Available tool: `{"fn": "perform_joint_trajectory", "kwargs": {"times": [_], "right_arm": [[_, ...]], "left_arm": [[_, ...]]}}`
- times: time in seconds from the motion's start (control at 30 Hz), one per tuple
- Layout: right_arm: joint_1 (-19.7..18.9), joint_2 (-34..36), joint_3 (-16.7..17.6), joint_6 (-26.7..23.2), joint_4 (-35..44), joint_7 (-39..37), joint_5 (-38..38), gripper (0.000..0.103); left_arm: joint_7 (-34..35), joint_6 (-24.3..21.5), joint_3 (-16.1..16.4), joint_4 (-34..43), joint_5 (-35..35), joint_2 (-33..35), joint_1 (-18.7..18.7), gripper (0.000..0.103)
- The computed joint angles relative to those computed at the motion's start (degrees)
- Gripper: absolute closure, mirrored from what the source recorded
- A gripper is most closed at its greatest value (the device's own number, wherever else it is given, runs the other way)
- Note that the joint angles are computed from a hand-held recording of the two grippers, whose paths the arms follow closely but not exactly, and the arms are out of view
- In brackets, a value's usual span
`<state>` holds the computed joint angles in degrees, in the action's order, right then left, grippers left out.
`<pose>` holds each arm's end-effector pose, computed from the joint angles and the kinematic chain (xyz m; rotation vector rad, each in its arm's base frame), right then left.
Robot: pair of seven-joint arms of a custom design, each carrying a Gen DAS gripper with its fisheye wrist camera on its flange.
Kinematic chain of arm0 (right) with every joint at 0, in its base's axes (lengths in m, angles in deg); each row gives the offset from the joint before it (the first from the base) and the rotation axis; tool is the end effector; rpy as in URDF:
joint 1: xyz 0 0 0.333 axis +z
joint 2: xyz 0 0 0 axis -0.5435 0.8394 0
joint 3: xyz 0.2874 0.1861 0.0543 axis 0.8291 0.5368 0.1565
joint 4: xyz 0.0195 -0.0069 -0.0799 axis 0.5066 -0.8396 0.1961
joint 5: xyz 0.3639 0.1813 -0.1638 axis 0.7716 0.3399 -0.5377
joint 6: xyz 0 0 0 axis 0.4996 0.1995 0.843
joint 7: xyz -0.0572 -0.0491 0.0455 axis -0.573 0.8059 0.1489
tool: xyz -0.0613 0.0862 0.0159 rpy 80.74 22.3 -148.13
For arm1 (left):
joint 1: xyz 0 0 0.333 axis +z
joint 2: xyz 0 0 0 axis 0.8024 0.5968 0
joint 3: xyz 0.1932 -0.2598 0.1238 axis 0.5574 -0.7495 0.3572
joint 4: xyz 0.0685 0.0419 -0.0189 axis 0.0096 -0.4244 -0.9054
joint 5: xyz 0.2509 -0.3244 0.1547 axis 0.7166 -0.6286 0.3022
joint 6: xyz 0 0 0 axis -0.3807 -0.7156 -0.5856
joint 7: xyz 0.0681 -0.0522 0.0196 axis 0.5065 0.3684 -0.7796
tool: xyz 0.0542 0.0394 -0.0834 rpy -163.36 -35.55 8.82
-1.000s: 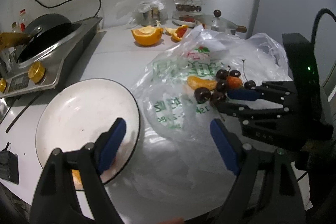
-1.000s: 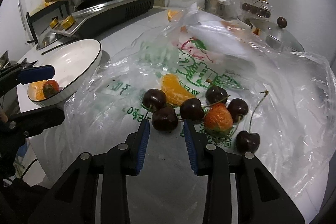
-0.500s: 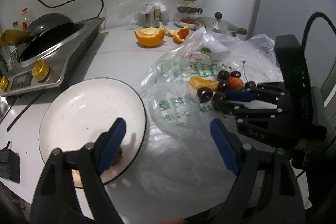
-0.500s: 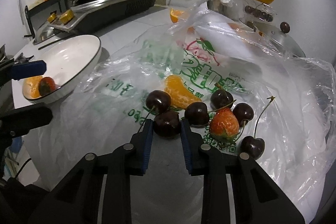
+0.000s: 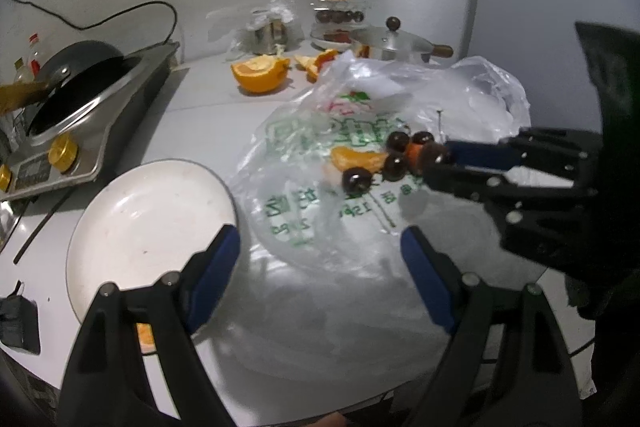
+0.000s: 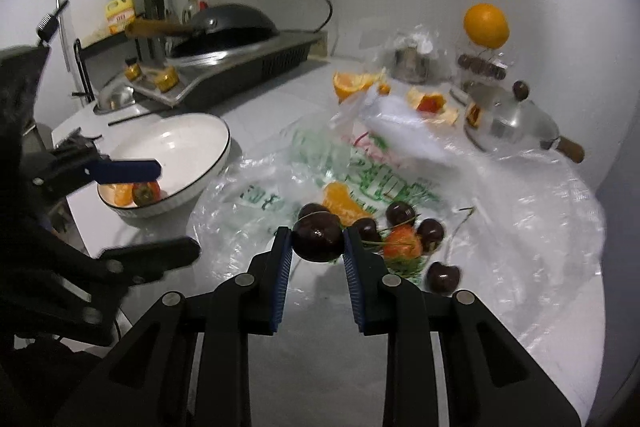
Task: Organize fruits
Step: 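Grasp a dark cherry with the right gripper while the left gripper grasps another cherry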
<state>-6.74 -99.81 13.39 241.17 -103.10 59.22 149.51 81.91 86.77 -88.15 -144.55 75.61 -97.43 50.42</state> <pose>0.4417 0.1725 0.4348 -2.1277 0.8597 -0.4118 0.3990 -0.1572 0.4344 -1.7531 1.7424 -0.7369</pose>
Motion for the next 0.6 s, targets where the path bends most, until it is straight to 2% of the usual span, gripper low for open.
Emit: {"fn": "perform_joint_trajectory", "kwargs": {"times": [0.23, 0.6], "right_arm": [[-1.4, -0.8, -2.0, -1.6, 0.2, -4.0, 3.4, 0.075], [-5.4, 2.8, -2.7, -5.3, 3.0, -6.9, 5.2, 0.075]], "left_arm": [[-1.4, -1.6, -2.3, 4.4, 1.9, 4.4, 0.5, 0.019], [-5.1, -4.6, -2.8, 11.4, 7.6, 12.4, 0.3, 0.02]]}}
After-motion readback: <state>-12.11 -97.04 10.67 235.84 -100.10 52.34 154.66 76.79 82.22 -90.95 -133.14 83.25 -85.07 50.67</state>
